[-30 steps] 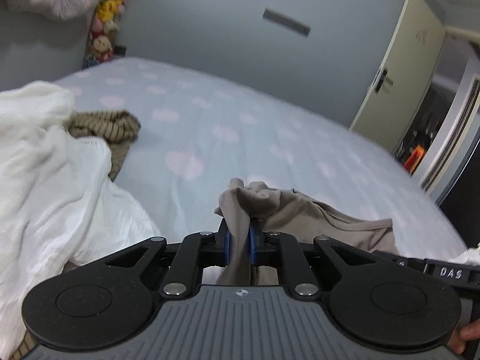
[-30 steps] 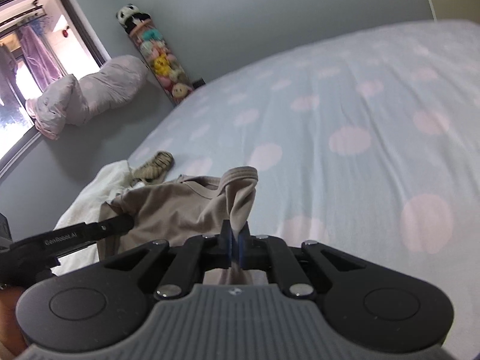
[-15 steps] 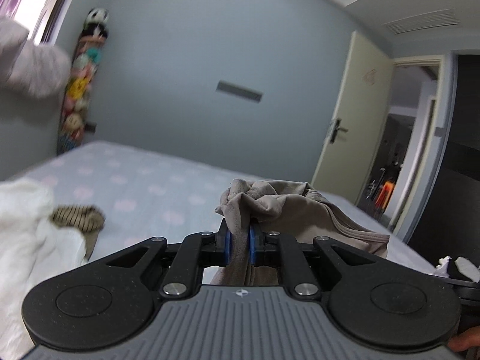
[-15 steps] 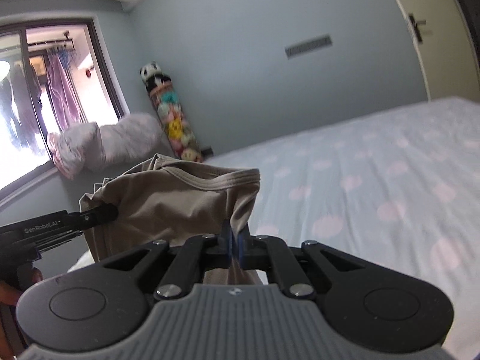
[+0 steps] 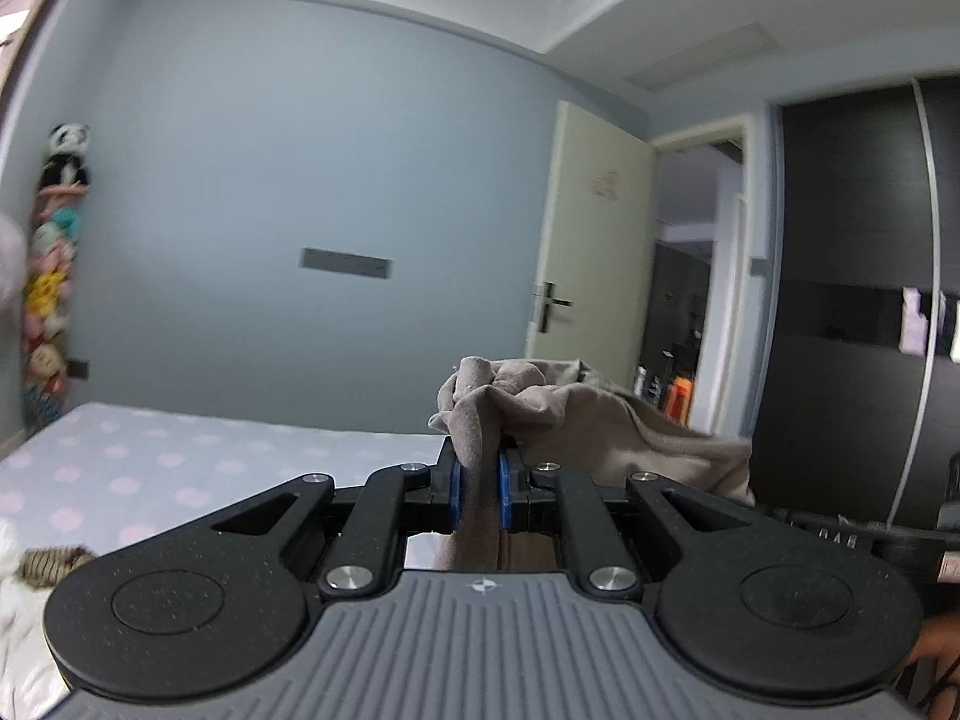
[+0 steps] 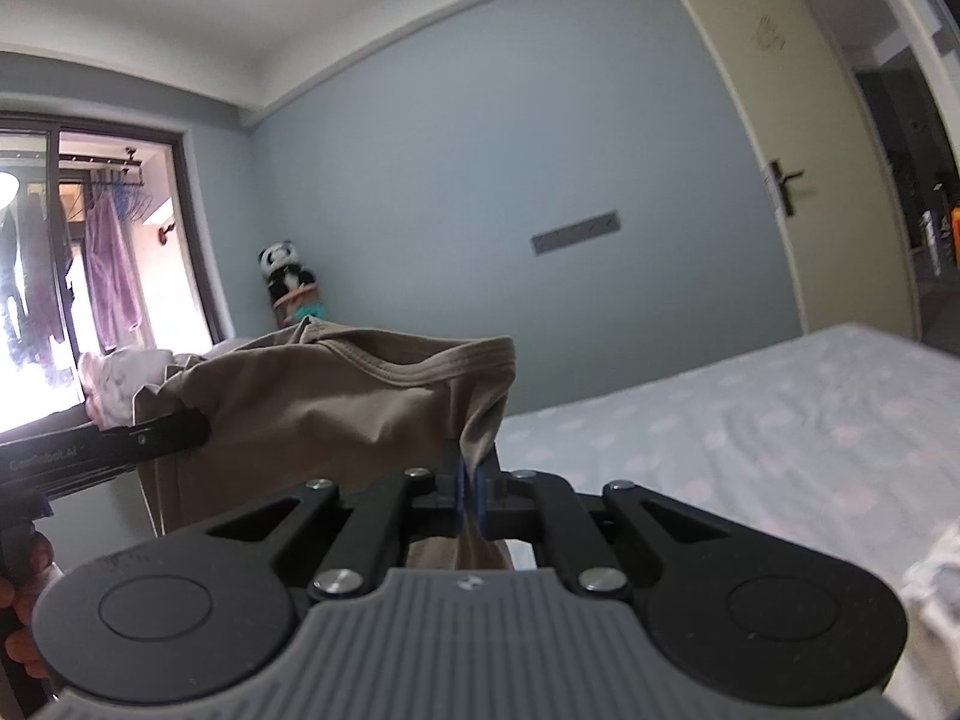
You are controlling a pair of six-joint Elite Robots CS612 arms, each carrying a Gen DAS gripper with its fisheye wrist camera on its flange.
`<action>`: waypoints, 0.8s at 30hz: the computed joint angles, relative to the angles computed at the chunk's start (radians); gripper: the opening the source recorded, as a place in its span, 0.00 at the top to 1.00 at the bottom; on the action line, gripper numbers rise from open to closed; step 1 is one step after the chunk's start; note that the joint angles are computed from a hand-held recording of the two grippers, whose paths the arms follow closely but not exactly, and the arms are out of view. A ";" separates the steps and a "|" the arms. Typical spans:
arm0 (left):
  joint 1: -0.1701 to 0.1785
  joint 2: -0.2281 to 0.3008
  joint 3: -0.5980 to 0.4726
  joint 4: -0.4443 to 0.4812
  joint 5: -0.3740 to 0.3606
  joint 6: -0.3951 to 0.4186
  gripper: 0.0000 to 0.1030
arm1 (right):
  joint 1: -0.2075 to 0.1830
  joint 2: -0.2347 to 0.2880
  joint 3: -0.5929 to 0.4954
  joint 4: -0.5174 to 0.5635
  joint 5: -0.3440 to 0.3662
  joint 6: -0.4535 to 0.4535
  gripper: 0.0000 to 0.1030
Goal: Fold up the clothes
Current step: 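Lift the folded shirt with both grippers and carry it toward the clothes stack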
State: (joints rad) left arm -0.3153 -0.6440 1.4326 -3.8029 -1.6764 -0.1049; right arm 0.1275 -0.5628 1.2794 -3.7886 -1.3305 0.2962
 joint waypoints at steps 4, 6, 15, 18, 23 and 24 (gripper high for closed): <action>-0.022 -0.005 -0.023 0.054 -0.058 -0.006 0.91 | -0.034 -0.050 0.081 -0.035 -0.011 -0.015 0.95; -0.031 -0.002 -0.041 0.077 -0.093 -0.006 0.91 | -0.051 -0.075 0.120 -0.054 -0.017 -0.021 0.95; -0.086 0.021 -0.125 0.167 -0.230 0.052 0.91 | -0.135 -0.164 0.270 -0.152 -0.064 -0.073 0.95; -0.105 0.036 -0.164 0.201 -0.282 0.074 0.91 | -0.164 -0.189 0.312 -0.170 -0.082 -0.068 0.95; -0.139 0.051 -0.217 0.257 -0.361 0.105 0.91 | -0.200 -0.228 0.381 -0.207 -0.147 -0.090 0.95; -0.145 0.054 -0.226 0.264 -0.374 0.112 0.91 | -0.205 -0.235 0.393 -0.212 -0.164 -0.096 0.95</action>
State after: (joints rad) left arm -0.4604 -0.5897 1.2062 -3.5386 -2.0503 0.0067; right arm -0.0775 -0.7975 1.6719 -4.0007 -1.4941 0.2004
